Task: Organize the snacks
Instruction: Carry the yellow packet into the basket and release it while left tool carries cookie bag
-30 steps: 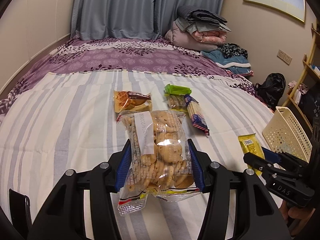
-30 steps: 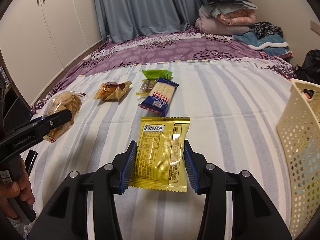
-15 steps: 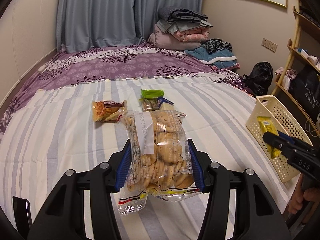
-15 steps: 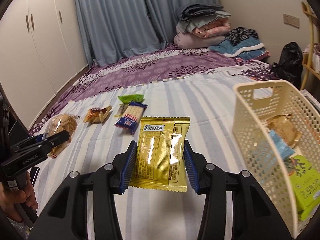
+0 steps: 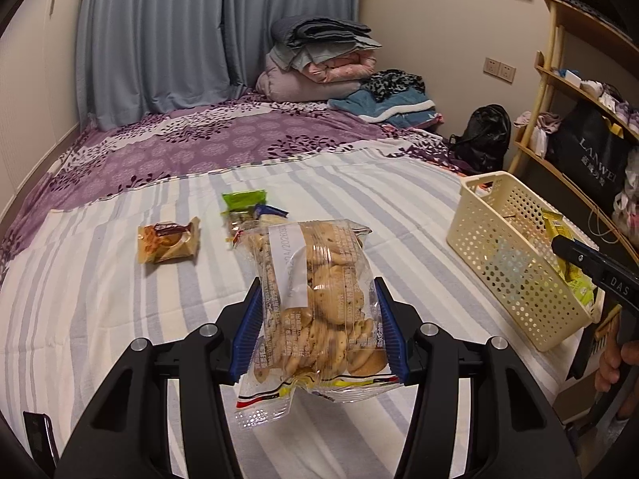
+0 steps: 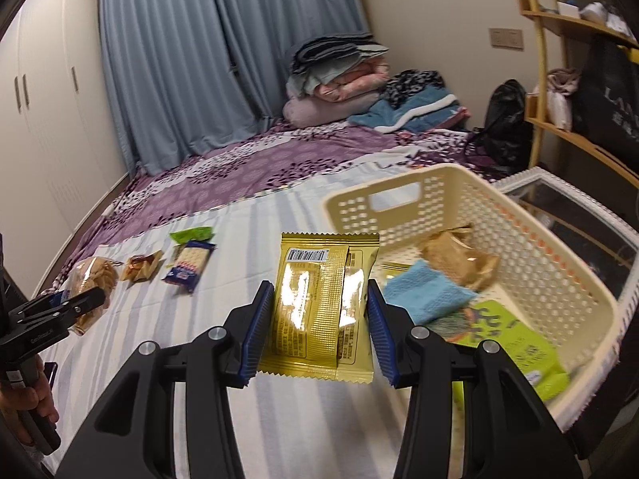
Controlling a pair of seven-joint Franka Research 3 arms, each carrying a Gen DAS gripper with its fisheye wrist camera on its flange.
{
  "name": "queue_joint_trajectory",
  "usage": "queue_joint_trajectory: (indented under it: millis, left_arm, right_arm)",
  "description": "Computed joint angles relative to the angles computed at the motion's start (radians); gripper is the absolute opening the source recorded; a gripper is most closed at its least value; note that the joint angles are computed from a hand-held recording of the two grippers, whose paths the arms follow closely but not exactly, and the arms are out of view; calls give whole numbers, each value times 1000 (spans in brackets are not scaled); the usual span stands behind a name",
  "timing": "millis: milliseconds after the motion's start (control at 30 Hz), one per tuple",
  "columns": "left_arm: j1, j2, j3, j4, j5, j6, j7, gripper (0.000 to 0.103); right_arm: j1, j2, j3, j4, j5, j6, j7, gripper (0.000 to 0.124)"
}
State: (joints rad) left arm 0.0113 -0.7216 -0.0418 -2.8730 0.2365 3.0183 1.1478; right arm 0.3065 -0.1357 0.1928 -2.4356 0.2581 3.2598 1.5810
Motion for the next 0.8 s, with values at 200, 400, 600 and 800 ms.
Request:
queue_joint_trajectory:
  millis: [200, 400, 600, 800]
  left_arm:
    - [-33, 22, -5, 19, -6, 1, 4, 54]
    - [-56, 44, -11, 39, -12, -1, 6, 54]
    - [-70, 71, -24, 65, -9, -5, 7, 54]
    - [-84, 98, -33, 89, -4, -5, 7, 54]
  right_arm:
    - [-190, -30, 114, -40, -43, 1, 65, 46]
    - [-298, -30, 180, -53, -85, 4, 112, 46]
    - [-315, -17, 172, -54, -104, -3, 151, 55]
    - [-339, -18, 186, -68, -97, 16, 165, 62]
